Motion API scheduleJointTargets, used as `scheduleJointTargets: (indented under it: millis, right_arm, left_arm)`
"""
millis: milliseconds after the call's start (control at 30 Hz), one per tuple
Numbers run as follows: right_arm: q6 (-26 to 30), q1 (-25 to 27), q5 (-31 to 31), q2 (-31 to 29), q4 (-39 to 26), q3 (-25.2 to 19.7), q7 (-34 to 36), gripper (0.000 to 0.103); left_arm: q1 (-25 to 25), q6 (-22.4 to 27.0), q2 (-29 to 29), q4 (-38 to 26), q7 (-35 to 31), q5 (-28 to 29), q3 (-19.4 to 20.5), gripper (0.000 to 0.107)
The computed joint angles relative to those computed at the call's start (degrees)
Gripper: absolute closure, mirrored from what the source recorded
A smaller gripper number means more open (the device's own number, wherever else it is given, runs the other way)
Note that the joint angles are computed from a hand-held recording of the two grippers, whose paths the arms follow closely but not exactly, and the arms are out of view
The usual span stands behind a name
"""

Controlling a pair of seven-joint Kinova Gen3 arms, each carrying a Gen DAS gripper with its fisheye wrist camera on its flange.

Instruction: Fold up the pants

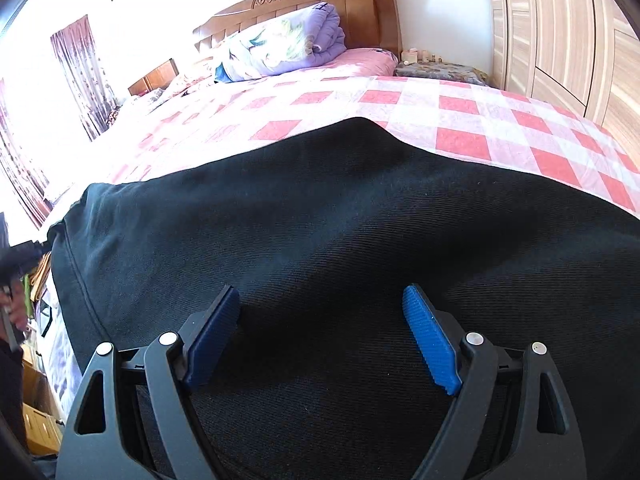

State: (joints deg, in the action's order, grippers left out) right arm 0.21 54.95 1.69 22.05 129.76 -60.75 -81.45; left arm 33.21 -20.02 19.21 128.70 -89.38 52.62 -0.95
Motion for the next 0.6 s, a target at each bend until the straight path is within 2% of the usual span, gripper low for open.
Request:
scheduleJointTargets:
  millis: [67, 167, 200, 267, 333, 400, 467, 533, 600]
  right_arm:
    - [0.0, -0.5, 0.0, -0.5, 0.2, 0.4, -0.1, 0.021]
    - [1.3, -0.8, -0.3, -1.0, -0.3, 0.6, 0.0, 0.021]
    - [2.7, 0.7, -1.7, -1.3, -0.6, -1.0, 1.3, 0.021]
    - [6.0, 5.4, -5.3, -0.5, -1.9, -6.2, 5.7, 0.021]
    - [6.9, 6.4, -5.6, -1.2, -3.1, -8.6, 8.1, 0.021]
    - [7.3, 3.1, -2.2, -2.6, -5.1, -8.0, 9.2, 0.021]
    - [8.5, -2.2, 2.4, -2.3, -8.0, -5.3, 8.2, 0.022]
    - [9.6, -7.5, 7.1, 1.3, -12.5, -3.9, 8.7, 0.035]
    - [11.3, -12.8, 11.8, 5.1, -17.1, -1.9, 7.7, 0.042]
  left_arm:
    - [-3.2, -4.4, 0.8, 1.6, 4.6, -4.1, 4.8, 0.090]
    - [-4.6, -8.4, 0.4, 3.8, 10.4, -8.1, 7.6, 0.084]
    - [-6.1, -9.2, 0.1, 4.4, 12.0, -9.7, 9.0, 0.082]
    - [-9.0, -11.0, -0.5, 5.8, 14.8, -12.7, 11.2, 0.069]
    - [-12.1, -13.3, -0.7, 7.3, 17.7, -16.2, 13.9, 0.061]
    - [-16.8, -15.4, -0.6, 8.5, 20.2, -19.6, 18.4, 0.058]
    - [-19.6, -17.1, -0.1, 8.7, 21.1, -20.3, 21.6, 0.052]
    - [-18.1, -16.7, -0.3, 7.9, 19.6, -17.2, 21.1, 0.051]
    - [-13.1, -16.5, -0.8, 7.1, 16.9, -12.6, 17.1, 0.051]
